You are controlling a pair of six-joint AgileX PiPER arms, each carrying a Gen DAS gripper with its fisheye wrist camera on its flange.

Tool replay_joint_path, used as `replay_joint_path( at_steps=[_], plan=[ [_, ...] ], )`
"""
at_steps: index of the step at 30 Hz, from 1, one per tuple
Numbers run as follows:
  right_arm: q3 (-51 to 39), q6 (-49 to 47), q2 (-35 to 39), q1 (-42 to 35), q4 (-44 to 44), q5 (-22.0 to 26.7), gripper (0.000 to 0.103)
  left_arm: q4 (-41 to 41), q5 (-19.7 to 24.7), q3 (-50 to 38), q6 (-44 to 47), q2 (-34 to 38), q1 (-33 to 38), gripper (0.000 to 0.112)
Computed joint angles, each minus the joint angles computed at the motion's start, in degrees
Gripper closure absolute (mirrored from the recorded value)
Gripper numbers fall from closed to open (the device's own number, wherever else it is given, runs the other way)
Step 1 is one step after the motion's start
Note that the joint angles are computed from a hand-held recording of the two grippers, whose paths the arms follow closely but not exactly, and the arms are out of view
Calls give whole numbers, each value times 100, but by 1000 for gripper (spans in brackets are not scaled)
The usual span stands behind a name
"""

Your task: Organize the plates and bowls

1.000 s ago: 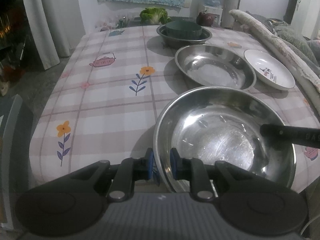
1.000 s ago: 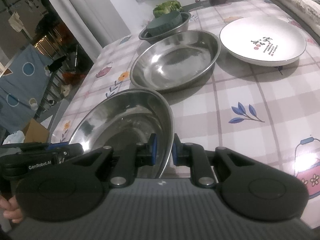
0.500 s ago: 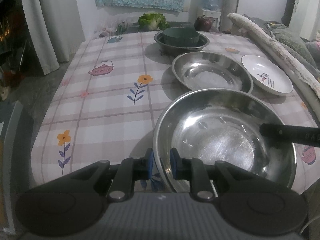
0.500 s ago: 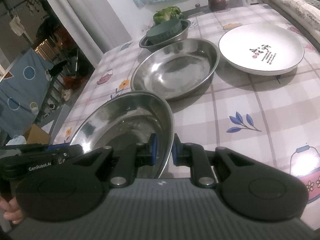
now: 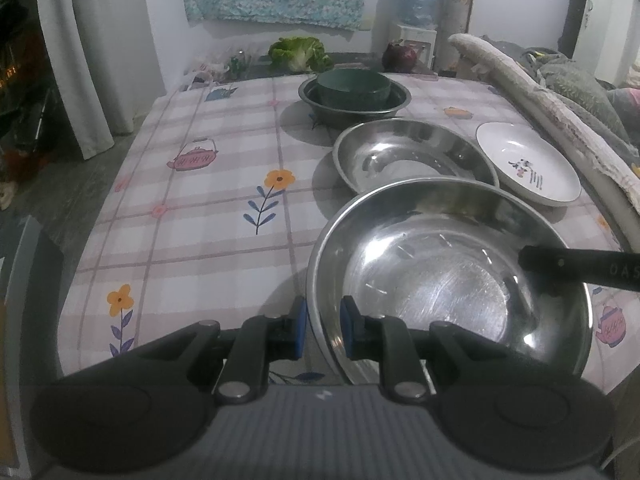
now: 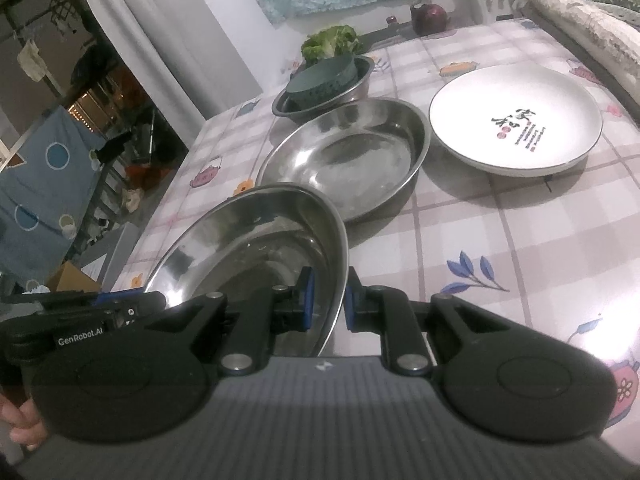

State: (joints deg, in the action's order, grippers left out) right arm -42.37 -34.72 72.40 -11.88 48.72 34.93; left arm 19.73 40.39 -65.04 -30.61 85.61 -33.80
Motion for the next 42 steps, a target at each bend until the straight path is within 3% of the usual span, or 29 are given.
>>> replay_joint_path(
  at_steps=[26,29,31,33,36,38,41,42],
  plan=[
    [-685,228,566,-183,-251,40,88,-421,41,-1043,518,841,152,93],
    [-829,70,761,-273,-79,144,89,-1126,-47,-1246,1156,981,297,98],
    [-915,-103,882,-321,151,280,89,-1073,-76,-1391,1208,1098,203,98],
    [-991,99,936,-130,-83,28,90,-1091,-122,-1530,1352,1221,150,98],
    [-1244,695,1134,-83,-557,-126,90,-1065,-128,-1537,1314,1250,367,97],
    [-1426,588,1236,-283,-509,57,89,-966,-25,-1512,1443,1235,478,97],
    [-1435,318,1166,-481,-355,-41,88,-1386,-15,-1429,1816,1121,788,95],
    [-1419,184,1198,-587,-145,-10,88,-1572,6,-1400,1944,1069,886,90]
  ],
)
